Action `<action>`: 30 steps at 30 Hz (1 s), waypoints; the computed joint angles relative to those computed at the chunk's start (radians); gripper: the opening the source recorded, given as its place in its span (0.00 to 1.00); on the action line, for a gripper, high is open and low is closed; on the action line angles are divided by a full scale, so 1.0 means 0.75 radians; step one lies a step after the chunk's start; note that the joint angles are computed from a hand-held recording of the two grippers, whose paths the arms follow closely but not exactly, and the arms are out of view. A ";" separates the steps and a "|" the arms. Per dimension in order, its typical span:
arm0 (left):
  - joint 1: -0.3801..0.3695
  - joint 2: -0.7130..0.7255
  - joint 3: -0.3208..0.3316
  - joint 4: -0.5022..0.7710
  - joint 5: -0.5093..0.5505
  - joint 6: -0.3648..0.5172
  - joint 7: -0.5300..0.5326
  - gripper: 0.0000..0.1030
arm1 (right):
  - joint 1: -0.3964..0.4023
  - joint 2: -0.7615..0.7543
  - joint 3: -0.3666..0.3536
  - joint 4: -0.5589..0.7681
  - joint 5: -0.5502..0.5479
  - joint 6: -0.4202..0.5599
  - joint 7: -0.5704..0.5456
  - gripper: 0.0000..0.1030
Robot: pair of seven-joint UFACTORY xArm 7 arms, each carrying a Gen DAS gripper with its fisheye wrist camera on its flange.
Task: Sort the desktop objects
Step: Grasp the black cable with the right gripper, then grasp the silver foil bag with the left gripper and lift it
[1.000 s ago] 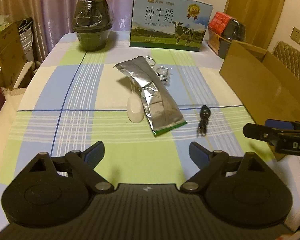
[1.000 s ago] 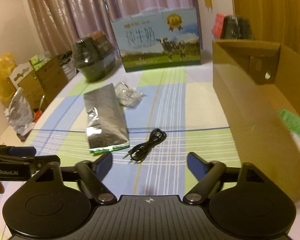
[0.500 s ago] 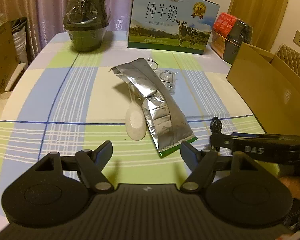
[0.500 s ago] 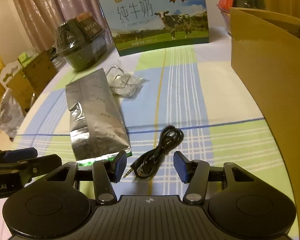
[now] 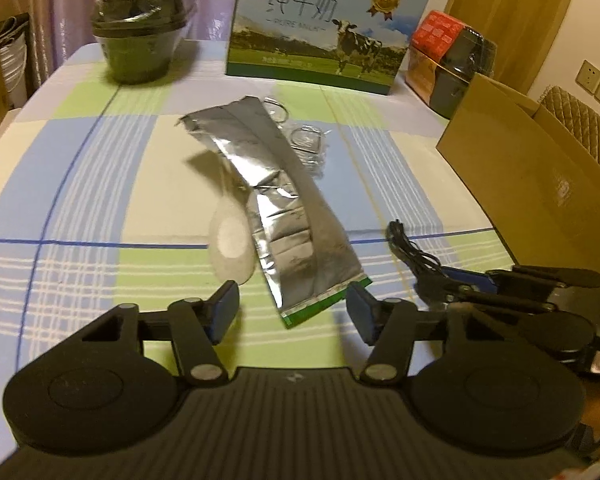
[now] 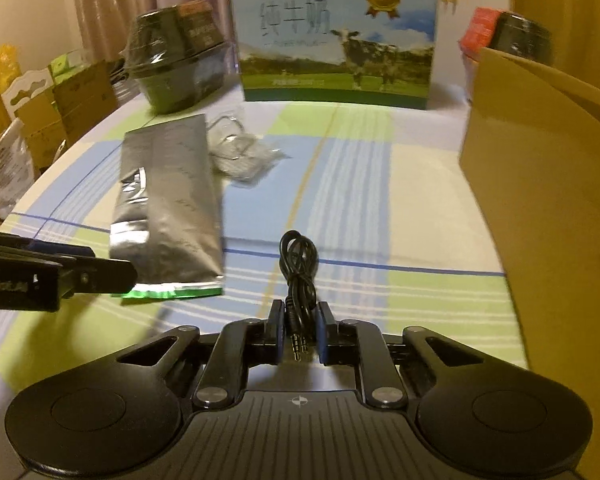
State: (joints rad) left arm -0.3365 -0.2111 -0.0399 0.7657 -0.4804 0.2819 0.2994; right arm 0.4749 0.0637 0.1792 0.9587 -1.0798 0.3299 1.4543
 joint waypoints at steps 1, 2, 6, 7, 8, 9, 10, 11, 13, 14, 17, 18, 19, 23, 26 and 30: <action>-0.001 0.015 -0.003 0.011 0.006 0.001 -0.001 0.46 | -0.002 -0.011 -0.002 -0.010 0.005 -0.003 0.000 0.12; 0.002 0.028 -0.010 0.018 0.017 0.000 -0.008 0.45 | -0.007 -0.021 -0.002 -0.022 0.007 -0.009 0.000 0.12; 0.016 0.070 -0.032 0.037 0.045 -0.008 -0.045 0.44 | -0.022 -0.049 0.009 -0.056 0.024 -0.021 -0.007 0.12; 0.020 0.080 -0.036 0.040 0.053 -0.011 -0.057 0.42 | -0.026 -0.054 0.013 -0.060 0.034 -0.024 -0.013 0.12; 0.018 0.087 -0.035 0.042 0.040 -0.013 -0.053 0.36 | -0.030 -0.058 0.016 -0.066 0.047 -0.033 -0.019 0.12; 0.015 0.092 -0.034 0.043 0.024 -0.015 -0.046 0.31 | -0.033 -0.061 0.020 -0.070 0.059 -0.040 -0.030 0.12; 0.014 0.094 -0.034 0.043 0.015 -0.013 -0.043 0.28 | -0.036 -0.063 0.023 -0.073 0.074 -0.048 -0.046 0.12; 0.016 0.094 -0.037 0.042 0.013 -0.009 -0.047 0.20 | -0.037 -0.068 0.027 -0.079 0.088 -0.055 -0.060 0.11; 0.016 0.079 -0.038 0.035 0.011 0.010 -0.038 0.11 | -0.037 -0.082 0.038 -0.092 0.114 -0.057 -0.080 0.11; 0.013 0.066 -0.037 0.030 0.007 0.025 -0.027 0.07 | -0.036 -0.095 0.044 -0.104 0.131 -0.059 -0.091 0.11; 0.046 -0.001 -0.077 -0.005 0.158 0.069 -0.097 0.00 | -0.034 -0.148 0.073 -0.151 0.185 -0.057 -0.129 0.11; 0.041 -0.033 -0.078 -0.026 0.177 0.073 -0.102 0.00 | -0.035 -0.166 0.085 -0.166 0.209 -0.056 -0.144 0.11; 0.025 -0.067 -0.066 -0.044 0.166 0.090 -0.098 0.00 | -0.036 -0.182 0.098 -0.181 0.231 -0.054 -0.153 0.11; -0.009 -0.214 -0.032 -0.133 0.158 0.155 -0.108 0.00 | -0.045 -0.275 0.151 -0.256 0.331 -0.050 -0.192 0.11; -0.020 -0.331 -0.010 -0.187 0.169 0.241 -0.123 0.00 | -0.051 -0.355 0.191 -0.314 0.430 -0.046 -0.243 0.11; 0.000 -0.490 -0.002 -0.247 0.217 0.383 -0.162 0.00 | -0.058 -0.456 0.234 -0.386 0.553 -0.047 -0.309 0.11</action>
